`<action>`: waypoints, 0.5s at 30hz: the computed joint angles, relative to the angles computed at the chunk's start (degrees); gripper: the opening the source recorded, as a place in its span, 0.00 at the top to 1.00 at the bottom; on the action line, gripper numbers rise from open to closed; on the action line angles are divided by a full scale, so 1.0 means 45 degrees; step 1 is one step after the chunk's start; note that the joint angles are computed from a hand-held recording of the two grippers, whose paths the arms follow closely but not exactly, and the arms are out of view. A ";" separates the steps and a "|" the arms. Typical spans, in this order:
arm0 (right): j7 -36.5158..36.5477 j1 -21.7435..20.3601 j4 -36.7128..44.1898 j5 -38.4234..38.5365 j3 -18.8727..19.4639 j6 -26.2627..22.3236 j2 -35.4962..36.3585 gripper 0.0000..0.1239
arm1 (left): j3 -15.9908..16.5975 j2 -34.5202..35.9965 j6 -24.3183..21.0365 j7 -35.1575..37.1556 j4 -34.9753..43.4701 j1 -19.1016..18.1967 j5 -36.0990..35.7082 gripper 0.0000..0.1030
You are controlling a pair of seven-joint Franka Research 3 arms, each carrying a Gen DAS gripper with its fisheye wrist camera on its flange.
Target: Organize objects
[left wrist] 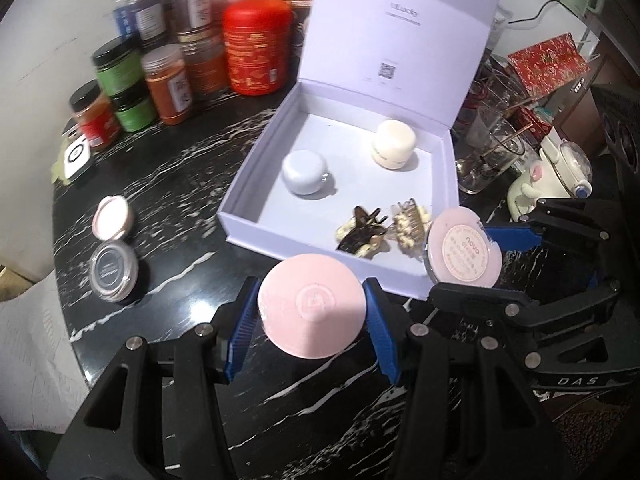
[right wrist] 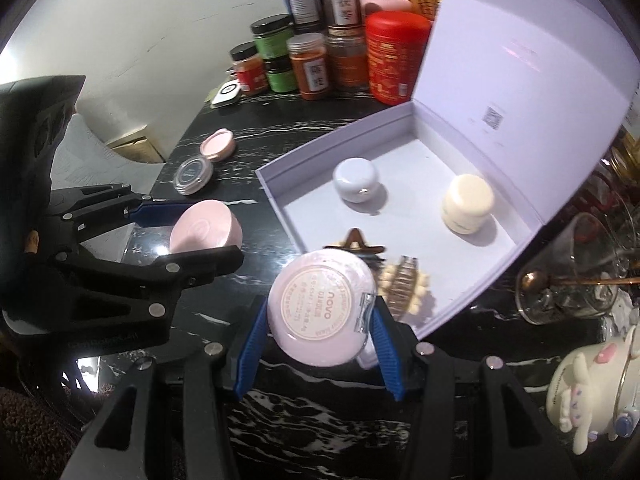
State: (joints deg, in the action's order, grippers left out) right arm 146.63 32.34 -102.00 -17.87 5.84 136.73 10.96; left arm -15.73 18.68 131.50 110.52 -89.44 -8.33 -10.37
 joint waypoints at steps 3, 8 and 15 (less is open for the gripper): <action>-0.0111 -0.0179 -0.0350 0.0117 -0.0062 0.0159 -0.0218 0.59 | -0.0049 0.0421 -0.0161 -0.0178 0.0518 -0.0209 0.0197 0.52; -0.0410 -0.0529 -0.0782 0.0377 -0.0097 0.0461 -0.0410 0.59 | -0.0107 0.1108 -0.0420 -0.0434 0.1410 -0.0451 0.0552 0.52; -0.1091 -0.1044 -0.1165 0.0952 -0.0202 0.0932 -0.0426 0.59 | -0.0115 0.2445 -0.1070 -0.0922 0.3229 -0.0908 0.1188 0.52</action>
State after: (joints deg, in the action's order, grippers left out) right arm 141.72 27.64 -107.25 -13.59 4.93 140.92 9.05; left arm -16.25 29.68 126.69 106.37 -74.91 -12.42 -5.03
